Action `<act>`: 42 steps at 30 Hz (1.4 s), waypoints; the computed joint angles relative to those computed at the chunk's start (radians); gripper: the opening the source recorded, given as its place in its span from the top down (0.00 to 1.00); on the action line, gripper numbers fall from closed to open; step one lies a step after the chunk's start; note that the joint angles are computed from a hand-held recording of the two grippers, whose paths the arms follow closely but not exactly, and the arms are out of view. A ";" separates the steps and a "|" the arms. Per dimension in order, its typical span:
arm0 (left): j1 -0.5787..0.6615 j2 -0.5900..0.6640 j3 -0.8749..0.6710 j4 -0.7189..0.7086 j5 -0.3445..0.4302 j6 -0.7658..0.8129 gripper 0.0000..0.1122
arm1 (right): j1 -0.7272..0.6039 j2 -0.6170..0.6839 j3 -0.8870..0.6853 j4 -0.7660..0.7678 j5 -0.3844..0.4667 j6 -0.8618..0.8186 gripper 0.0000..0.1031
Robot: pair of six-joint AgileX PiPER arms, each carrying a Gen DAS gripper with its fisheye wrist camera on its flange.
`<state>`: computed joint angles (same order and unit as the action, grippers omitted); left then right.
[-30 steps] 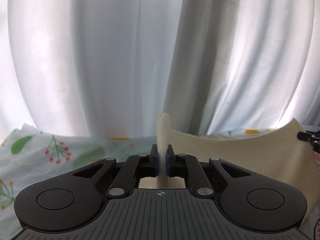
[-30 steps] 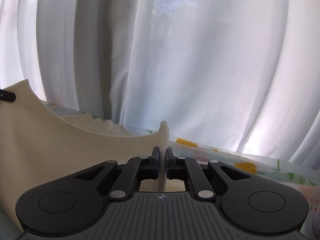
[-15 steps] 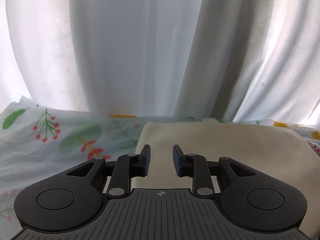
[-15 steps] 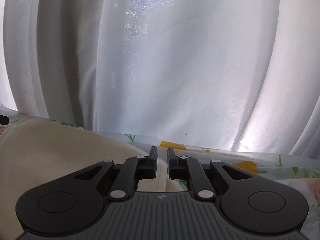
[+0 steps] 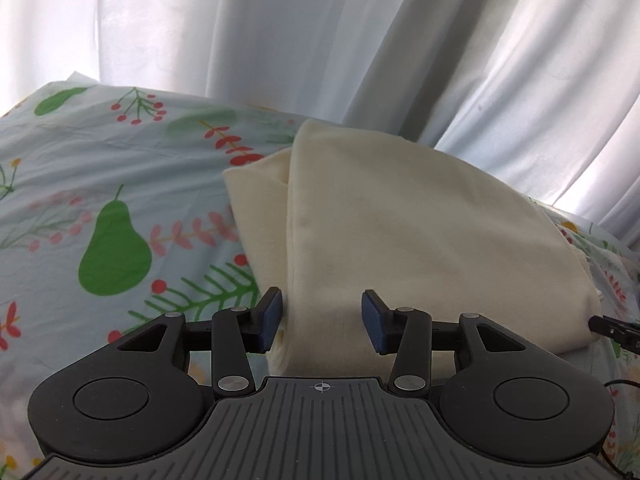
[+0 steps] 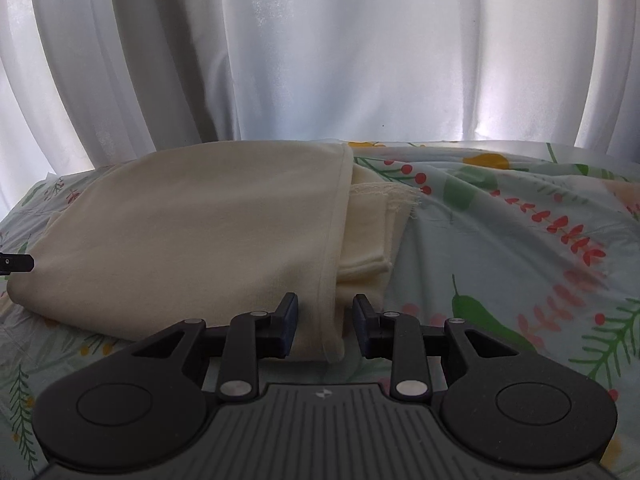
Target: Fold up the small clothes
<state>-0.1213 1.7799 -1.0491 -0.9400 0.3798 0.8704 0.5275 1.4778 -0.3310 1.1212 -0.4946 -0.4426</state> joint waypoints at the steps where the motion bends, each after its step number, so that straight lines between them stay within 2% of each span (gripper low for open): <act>1: 0.001 0.007 -0.003 0.003 0.002 -0.012 0.61 | 0.007 0.004 0.009 -0.024 0.006 0.029 0.74; 2: 0.001 0.000 0.001 0.002 0.004 -0.013 0.68 | 0.023 0.019 0.011 -0.033 -0.001 0.036 0.81; 4: -0.010 -0.011 0.000 0.054 -0.009 -0.058 0.74 | 0.081 0.052 -0.006 0.054 -0.056 -0.049 0.90; 6: -0.021 -0.014 -0.005 0.147 -0.028 -0.151 0.91 | 0.092 0.041 -0.012 0.092 -0.064 -0.093 0.94; 8: -0.011 -0.016 -0.008 0.160 -0.013 -0.183 0.91 | 0.093 0.006 -0.001 0.094 -0.069 -0.081 0.94; 12: -0.025 -0.032 0.003 0.213 -0.030 -0.241 0.92 | 0.106 -0.015 -0.005 0.165 -0.086 -0.140 0.95; 16: -0.044 -0.033 -0.005 0.306 -0.039 -0.321 0.92 | 0.113 0.015 -0.033 0.227 -0.091 -0.220 0.95; 22: -0.034 -0.045 -0.004 0.293 -0.029 -0.303 0.92 | 0.109 -0.003 -0.029 0.234 -0.086 -0.218 0.95; 25: -0.034 -0.012 -0.011 0.358 -0.037 -0.366 0.91 | 0.096 0.051 -0.038 0.252 -0.089 -0.235 0.95; 26: -0.029 -0.008 -0.009 0.345 -0.038 -0.355 0.90 | 0.074 0.065 -0.041 0.249 -0.061 -0.239 0.94; 28: -0.011 -0.013 -0.002 0.287 -0.031 -0.302 0.83 | 0.084 0.054 -0.032 0.254 -0.075 -0.232 0.93; 30: 0.011 -0.022 0.001 0.264 -0.025 -0.289 0.67 | 0.115 0.033 -0.032 0.323 -0.116 -0.280 0.84; 36: 0.101 0.006 -0.026 -0.003 0.087 -0.107 0.65 | 0.256 0.015 -0.048 0.450 -0.326 -0.362 0.79; 39: 0.124 0.044 -0.050 -0.149 0.144 -0.009 0.63 | 0.279 0.038 -0.075 0.392 -0.335 -0.352 0.78; 42: 0.133 0.114 -0.110 -0.187 0.193 -0.045 0.60 | 0.272 0.063 -0.117 0.302 -0.261 -0.311 0.78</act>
<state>0.0117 1.8941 -1.1591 -1.1270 0.5723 0.8252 0.7991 1.5404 -0.4475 1.4233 -0.7554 -0.7535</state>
